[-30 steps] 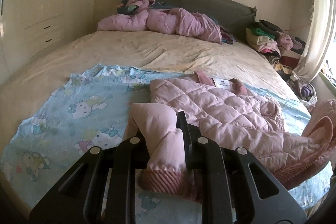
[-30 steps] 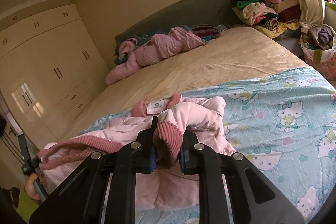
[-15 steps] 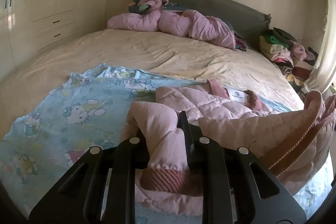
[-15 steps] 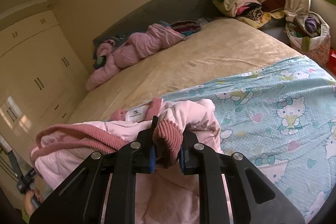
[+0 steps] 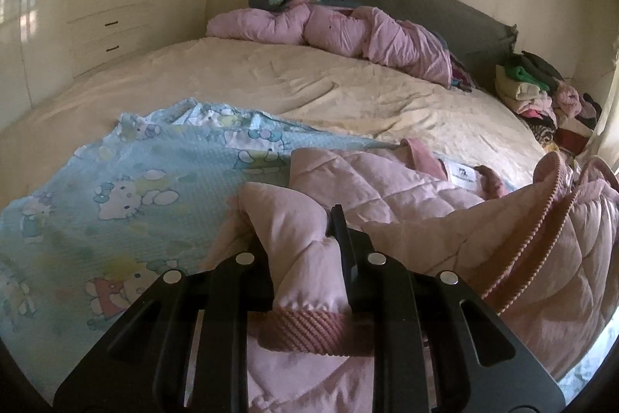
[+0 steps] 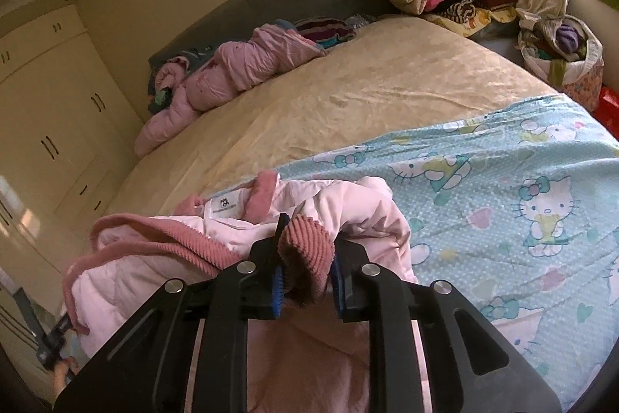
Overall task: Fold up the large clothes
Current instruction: 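Lift the held hem with both tools, fold it over the collar, release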
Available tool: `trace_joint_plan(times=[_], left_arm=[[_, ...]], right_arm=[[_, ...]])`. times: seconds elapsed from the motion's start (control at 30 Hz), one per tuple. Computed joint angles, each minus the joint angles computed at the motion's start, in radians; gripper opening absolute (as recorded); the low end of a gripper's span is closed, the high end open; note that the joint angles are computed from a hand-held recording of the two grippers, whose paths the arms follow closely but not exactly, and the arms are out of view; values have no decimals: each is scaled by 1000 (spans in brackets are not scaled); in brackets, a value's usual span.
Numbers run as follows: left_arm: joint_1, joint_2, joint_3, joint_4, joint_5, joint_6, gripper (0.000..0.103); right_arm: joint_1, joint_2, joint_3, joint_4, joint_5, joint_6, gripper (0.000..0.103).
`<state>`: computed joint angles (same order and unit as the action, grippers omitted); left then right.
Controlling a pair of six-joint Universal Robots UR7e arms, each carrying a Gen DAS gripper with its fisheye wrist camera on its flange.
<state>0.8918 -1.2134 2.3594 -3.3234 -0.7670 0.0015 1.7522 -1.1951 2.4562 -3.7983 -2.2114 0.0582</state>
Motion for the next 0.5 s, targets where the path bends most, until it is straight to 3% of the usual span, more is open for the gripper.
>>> trace_joint_plan(times=[0.33,0.47,0.5], left_arm=[[47,20,-46,38,-65,15,14],[54,24,-53,44,-75,11,14],[54,23,-53,44,-75,13,14]], right_arm=[[-57,-21,-6,45,95,39,29],[-41,-11,-18,47,69,18,31],[-38,-6,-17,36,74,17,43]])
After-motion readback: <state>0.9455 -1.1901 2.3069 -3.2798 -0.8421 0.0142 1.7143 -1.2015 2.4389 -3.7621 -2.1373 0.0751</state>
